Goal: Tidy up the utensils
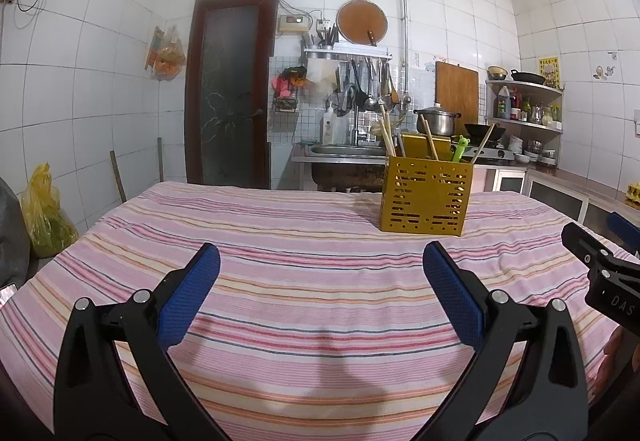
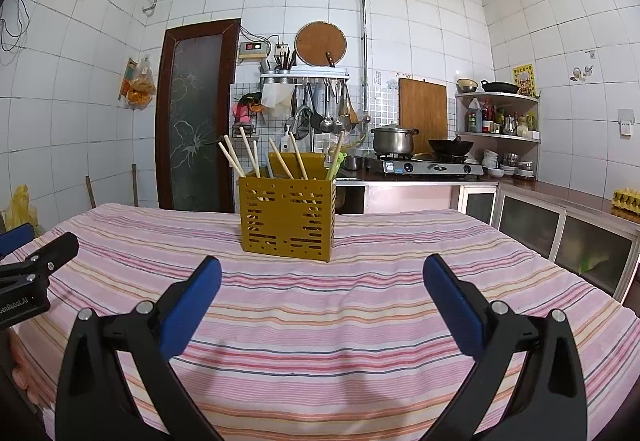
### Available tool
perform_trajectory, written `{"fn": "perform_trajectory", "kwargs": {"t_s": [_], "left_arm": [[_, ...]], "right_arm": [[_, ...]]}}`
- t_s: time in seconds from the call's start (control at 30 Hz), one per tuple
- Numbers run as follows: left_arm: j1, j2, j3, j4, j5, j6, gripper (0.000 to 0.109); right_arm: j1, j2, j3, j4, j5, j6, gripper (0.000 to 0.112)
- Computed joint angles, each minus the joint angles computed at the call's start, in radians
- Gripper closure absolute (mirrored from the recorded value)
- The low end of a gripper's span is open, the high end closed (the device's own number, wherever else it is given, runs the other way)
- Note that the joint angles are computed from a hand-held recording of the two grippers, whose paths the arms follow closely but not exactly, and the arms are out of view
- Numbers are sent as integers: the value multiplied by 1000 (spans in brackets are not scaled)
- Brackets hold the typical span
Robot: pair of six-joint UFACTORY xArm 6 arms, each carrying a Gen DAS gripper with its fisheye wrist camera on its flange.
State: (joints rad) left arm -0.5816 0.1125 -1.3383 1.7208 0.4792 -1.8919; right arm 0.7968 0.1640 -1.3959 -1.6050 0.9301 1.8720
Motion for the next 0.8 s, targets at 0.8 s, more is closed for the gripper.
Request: {"fn": "perform_trajectory", "kwargs": {"t_s": [0.8], "left_arm": [[-13,-5,3,23,22,-12,10]], "right_arm": [[1,-6,5,3,8,3,14]]}}
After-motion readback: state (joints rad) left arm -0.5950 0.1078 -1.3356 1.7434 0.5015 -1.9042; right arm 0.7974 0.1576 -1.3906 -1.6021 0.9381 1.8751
